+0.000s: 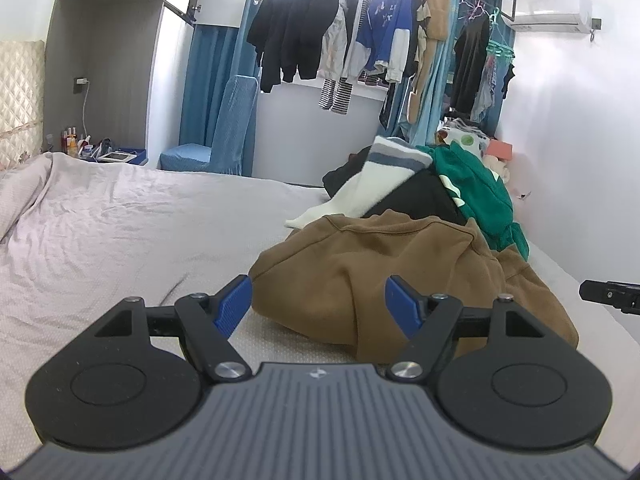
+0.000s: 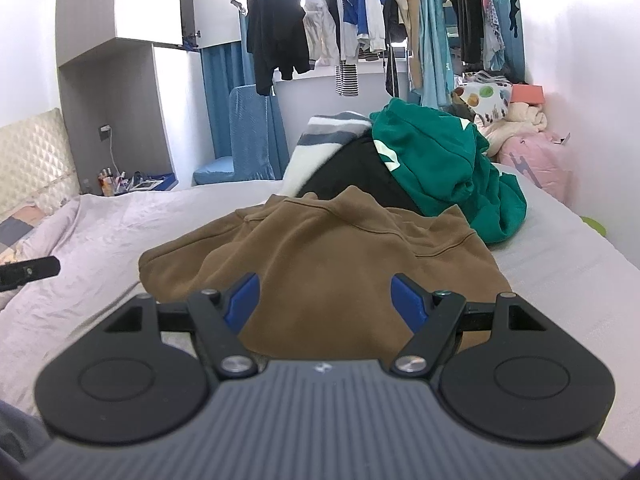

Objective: Fold large clothes

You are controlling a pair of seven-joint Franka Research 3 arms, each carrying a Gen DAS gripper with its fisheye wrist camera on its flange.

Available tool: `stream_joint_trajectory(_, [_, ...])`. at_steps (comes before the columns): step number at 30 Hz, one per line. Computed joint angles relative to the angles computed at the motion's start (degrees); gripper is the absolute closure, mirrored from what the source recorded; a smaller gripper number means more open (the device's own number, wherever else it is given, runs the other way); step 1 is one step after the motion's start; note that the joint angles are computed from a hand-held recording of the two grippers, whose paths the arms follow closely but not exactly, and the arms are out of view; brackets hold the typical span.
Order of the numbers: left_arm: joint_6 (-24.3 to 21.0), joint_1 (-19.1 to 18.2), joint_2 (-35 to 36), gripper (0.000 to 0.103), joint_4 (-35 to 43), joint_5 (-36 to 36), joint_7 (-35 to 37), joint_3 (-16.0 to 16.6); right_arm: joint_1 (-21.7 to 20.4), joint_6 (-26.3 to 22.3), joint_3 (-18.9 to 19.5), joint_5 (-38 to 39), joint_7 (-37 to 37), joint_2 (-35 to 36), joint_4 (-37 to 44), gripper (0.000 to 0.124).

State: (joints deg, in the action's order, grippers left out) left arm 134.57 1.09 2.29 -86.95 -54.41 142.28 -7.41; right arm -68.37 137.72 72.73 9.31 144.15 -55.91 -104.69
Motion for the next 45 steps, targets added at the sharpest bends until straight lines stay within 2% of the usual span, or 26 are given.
stream_joint_trajectory(5, [-0.09, -0.21, 0.01, 0.018, 0.04, 0.66, 0.34, -0.18, 0.03, -0.39, 0.12, 0.25, 0.86, -0.38, -0.13, 0.049])
stream_joint_trajectory(8, [-0.76, -0.24, 0.17, 0.007, 0.24, 0.32, 0.84, -0.24, 0.11, -0.79, -0.03, 0.37, 1.21, -0.95, -0.22, 0.049])
stream_joint_trajectory(11, [-1.32, -0.25, 0.09, 0.003, 0.12, -0.3, 1.71, -0.31, 0.38, -0.97, -0.27, 0.44, 1.61, -1.35, -0.58, 0.049])
stream_joint_trajectory(16, [-0.97, -0.79, -0.02, 0.002, -0.12, 1.55, 1.38, -0.5, 0.71, -1.64, -0.48, 0.37, 2.3, -1.11, -1.2, 0.047])
stream_joint_trajectory(18, [-0.95, -0.98, -0.17, 0.002, -0.29, 2.07, 1.31, -0.55, 0.72, -1.94, -0.65, 0.05, 2.85, -1.46, -1.43, 0.033])
stream_joint_trajectory(45, [1.63, -1.92, -0.43, 0.002, -1.14, 2.32, 0.43, -0.7, 0.95, -4.21, -0.8, -2.41, 2.9, -1.3, -1.1, 0.032])
